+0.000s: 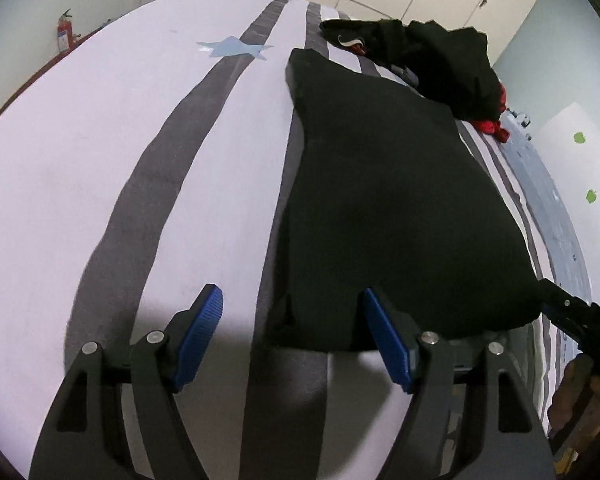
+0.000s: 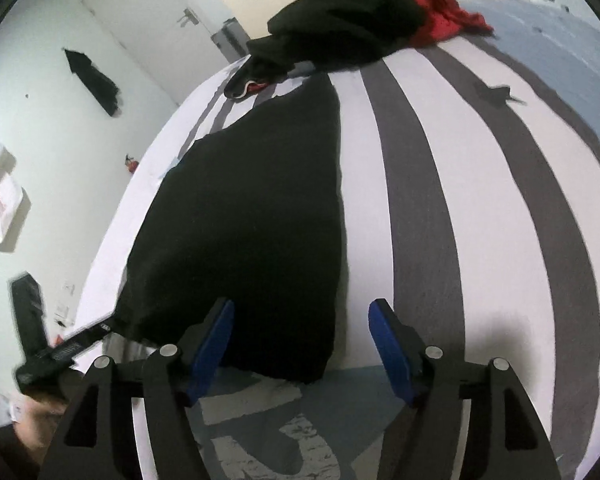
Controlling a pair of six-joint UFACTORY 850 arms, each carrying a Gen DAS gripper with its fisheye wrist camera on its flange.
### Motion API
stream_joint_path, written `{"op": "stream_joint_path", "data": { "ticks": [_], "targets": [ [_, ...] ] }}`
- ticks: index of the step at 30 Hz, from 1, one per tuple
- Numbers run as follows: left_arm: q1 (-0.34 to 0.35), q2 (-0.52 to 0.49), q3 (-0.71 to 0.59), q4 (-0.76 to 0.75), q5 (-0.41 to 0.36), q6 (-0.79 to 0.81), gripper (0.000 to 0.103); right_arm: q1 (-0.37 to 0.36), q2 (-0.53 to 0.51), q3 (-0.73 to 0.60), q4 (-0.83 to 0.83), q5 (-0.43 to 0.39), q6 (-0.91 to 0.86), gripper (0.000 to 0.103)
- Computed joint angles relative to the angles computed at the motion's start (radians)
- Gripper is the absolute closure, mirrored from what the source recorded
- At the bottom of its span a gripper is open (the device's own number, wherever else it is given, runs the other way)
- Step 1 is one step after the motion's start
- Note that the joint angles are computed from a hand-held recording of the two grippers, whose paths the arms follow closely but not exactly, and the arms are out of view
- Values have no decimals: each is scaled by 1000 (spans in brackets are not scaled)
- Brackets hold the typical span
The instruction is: Fold clothes
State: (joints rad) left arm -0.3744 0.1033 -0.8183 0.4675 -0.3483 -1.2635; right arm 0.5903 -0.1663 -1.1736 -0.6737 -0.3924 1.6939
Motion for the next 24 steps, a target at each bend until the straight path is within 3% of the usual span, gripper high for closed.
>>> {"op": "stream_joint_path", "data": {
  "ticks": [5,7,12,14,18,20,24],
  "targets": [
    [3,-4,5,3,35,-12,31,-3,3,13,72,80,-62,37],
    [13,1,9,-52,76,43,31,-4,-11,7,120,100,-109,37],
    [11,-16,-6,-140,80,169,33,-26,-18,39,235,189,-198,36],
    [15,-23,-8,-187,97,229,49,-27,-23,38,221,197,-202,36],
    [15,-32,-13,-261,113,307,64,-39,-34,31,267,217,-266,37],
    [18,-32,-13,-306,112,354,79,-42,-45,15,306,209,-324,41],
    [22,-28,-15,-400,122,453,87,-45,-43,-1,371,186,-414,51]
  ]
}}
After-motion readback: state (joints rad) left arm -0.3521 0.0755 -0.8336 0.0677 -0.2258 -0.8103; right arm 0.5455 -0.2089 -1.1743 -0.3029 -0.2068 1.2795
